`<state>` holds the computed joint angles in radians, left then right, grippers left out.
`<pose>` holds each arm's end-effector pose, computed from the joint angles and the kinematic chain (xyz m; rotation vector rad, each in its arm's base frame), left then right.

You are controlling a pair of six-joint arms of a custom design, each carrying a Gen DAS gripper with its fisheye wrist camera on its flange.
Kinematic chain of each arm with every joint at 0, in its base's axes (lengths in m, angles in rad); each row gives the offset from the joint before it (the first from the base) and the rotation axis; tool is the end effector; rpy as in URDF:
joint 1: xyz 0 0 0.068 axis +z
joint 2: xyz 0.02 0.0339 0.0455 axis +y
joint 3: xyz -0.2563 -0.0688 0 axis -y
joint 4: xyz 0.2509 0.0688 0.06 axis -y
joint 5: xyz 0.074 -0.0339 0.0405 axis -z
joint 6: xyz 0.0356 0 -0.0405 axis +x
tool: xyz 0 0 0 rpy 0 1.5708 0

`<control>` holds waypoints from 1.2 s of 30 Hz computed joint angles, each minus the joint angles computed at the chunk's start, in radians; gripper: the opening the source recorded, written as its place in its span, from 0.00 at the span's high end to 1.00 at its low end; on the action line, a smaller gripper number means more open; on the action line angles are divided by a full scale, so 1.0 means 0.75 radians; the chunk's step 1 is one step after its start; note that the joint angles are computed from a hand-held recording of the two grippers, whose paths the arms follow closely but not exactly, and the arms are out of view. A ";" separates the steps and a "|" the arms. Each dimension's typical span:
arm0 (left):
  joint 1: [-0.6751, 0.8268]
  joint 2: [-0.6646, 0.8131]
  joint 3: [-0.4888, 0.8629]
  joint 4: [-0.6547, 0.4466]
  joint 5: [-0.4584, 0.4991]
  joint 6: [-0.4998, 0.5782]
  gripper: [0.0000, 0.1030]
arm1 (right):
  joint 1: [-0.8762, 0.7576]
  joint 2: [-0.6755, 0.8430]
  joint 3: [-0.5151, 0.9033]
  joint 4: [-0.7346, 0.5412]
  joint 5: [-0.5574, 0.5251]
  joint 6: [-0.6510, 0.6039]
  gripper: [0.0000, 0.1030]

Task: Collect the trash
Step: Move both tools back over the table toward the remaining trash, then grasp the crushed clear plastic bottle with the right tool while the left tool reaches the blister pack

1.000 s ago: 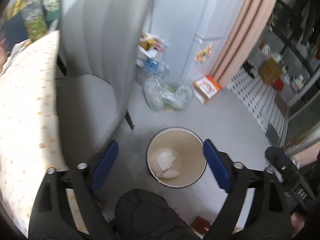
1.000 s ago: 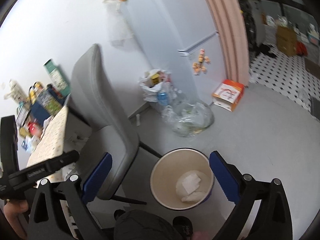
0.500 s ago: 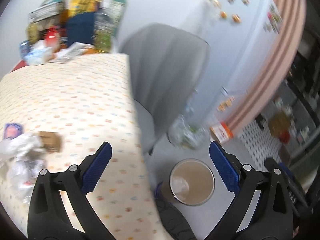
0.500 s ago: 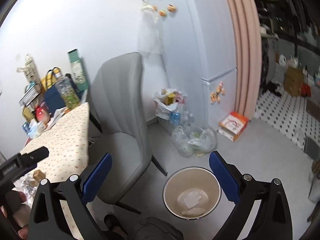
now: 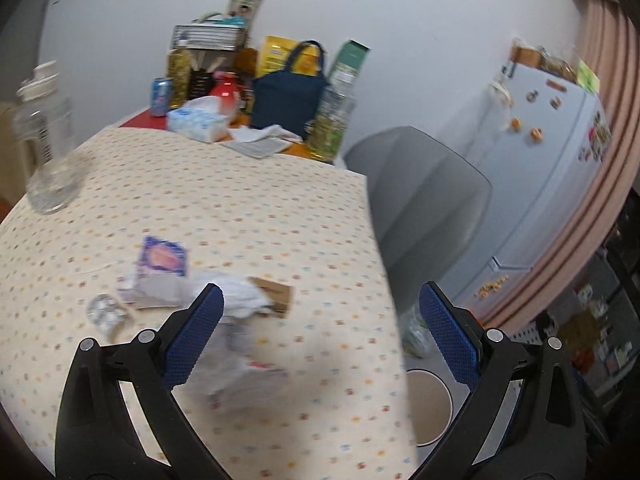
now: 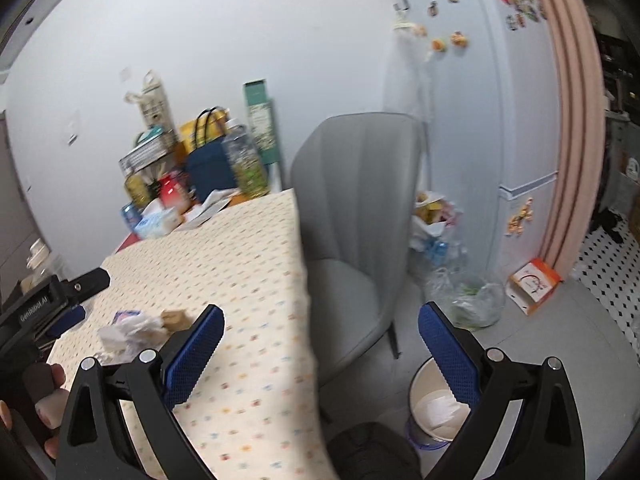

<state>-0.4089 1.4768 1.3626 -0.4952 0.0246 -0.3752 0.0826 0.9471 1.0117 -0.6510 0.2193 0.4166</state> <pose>0.3134 -0.1367 0.3370 0.0516 2.2185 -0.4674 0.2073 0.0094 0.3374 0.4799 2.0874 0.0551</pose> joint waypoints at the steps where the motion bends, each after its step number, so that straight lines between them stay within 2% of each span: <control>1: 0.022 -0.021 -0.017 -0.006 0.005 -0.001 0.06 | 0.049 0.015 0.004 0.004 0.030 0.006 0.07; 6: 0.138 -0.087 -0.100 0.010 0.075 0.060 0.06 | 0.235 0.064 0.020 0.008 0.127 0.047 0.07; 11: 0.261 -0.110 -0.163 0.011 0.222 0.143 0.06 | 0.367 0.142 0.048 0.019 0.165 0.074 0.07; 14: 0.334 -0.111 -0.190 0.014 0.312 0.182 0.06 | 0.413 0.201 0.058 0.046 0.125 0.062 0.07; 25: 0.573 -0.064 -0.274 0.030 0.453 0.281 0.06 | 0.525 0.404 0.094 0.156 0.025 -0.004 0.07; 31: 0.642 0.035 -0.255 0.025 0.477 0.338 0.06 | 0.574 0.545 0.145 0.187 -0.004 -0.015 0.07; 36: 0.626 0.130 -0.210 0.020 0.459 0.378 0.11 | 0.569 0.625 0.159 0.222 -0.051 -0.007 0.08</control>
<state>0.0608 1.5745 1.2052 -0.4800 0.3686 -0.0916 0.5095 1.4159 1.1309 -0.4841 0.1809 0.4114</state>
